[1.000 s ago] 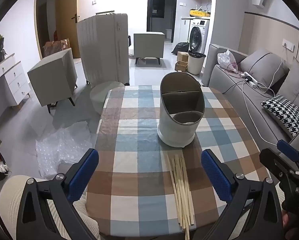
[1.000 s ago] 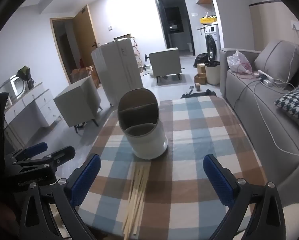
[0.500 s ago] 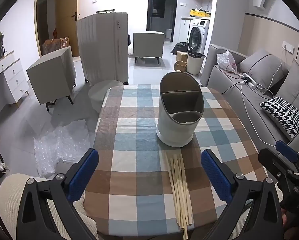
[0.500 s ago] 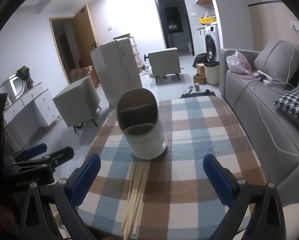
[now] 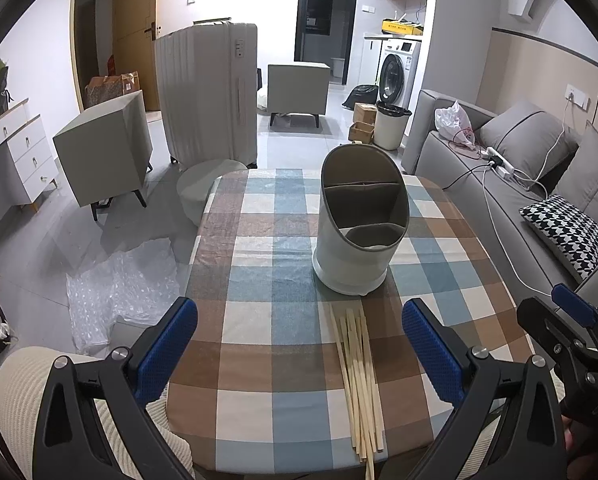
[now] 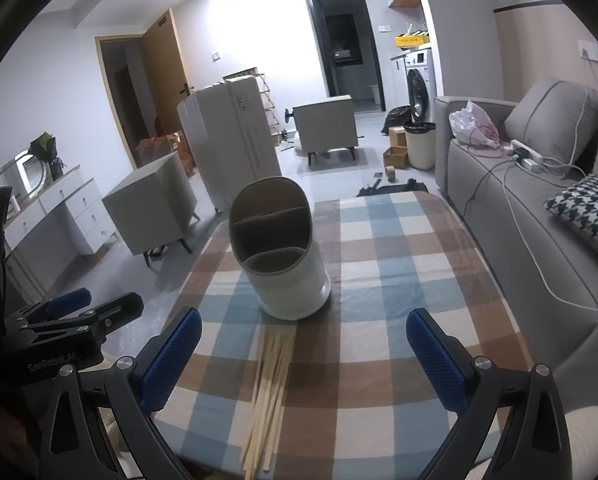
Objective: Organize utensils
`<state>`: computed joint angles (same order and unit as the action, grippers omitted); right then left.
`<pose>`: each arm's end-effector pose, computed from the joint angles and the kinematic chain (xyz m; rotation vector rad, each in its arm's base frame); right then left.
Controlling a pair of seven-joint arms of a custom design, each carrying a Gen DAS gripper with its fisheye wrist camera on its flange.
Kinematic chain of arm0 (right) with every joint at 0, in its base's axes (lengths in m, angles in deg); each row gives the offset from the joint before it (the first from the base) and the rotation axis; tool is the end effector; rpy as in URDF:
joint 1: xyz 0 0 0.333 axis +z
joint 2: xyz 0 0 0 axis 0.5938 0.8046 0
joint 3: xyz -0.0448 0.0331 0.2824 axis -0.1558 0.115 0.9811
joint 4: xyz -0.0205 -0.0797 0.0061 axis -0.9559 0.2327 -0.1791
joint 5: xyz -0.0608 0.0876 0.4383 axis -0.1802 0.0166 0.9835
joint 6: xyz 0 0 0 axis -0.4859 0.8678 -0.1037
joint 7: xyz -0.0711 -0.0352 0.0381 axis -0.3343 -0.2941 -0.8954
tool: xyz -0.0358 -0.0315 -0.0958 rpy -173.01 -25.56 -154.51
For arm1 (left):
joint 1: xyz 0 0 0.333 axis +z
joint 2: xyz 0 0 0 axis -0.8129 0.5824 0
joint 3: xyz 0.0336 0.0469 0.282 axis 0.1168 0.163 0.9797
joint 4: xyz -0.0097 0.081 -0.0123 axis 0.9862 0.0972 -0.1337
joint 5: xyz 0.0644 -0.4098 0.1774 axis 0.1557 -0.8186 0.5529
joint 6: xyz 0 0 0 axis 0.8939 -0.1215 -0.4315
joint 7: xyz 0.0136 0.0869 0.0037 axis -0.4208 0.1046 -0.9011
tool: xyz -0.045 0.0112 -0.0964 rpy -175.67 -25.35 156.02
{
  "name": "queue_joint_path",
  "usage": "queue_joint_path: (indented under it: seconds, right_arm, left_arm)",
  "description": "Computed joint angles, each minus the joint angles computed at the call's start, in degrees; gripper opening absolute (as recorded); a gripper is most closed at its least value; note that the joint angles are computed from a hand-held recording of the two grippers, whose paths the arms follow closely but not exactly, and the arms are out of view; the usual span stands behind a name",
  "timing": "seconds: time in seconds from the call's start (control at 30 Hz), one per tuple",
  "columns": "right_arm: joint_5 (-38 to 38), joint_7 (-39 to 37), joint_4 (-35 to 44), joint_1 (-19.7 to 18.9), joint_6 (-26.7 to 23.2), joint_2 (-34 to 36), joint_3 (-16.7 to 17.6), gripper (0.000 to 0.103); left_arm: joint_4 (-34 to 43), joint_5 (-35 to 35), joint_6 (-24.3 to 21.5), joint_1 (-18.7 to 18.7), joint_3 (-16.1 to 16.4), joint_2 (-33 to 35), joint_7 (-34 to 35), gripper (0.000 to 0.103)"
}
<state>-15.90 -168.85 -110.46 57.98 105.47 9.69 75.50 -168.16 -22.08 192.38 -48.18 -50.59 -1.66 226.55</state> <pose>0.5561 0.3122 0.4529 -1.1527 2.0390 -0.8492 0.6990 -0.0225 0.4528 -1.2442 2.3514 -1.0346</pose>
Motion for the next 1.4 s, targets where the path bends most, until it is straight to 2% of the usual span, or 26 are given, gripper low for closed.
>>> queue_joint_path:
  seconds: [1.2,1.4]
  right_arm:
    - [0.25,-0.26,-0.2,-0.06,-0.29,-0.34,0.12,0.103]
    - [0.71,-0.59,-0.19,-0.23,0.5,-0.25,0.0,0.1]
  left_arm:
    - [-0.06,-0.14,0.44,-0.01,-0.17,0.15,-0.28,0.1]
    - [0.32,0.69,-0.65,-0.15,-0.13,0.39,-1.02,0.1]
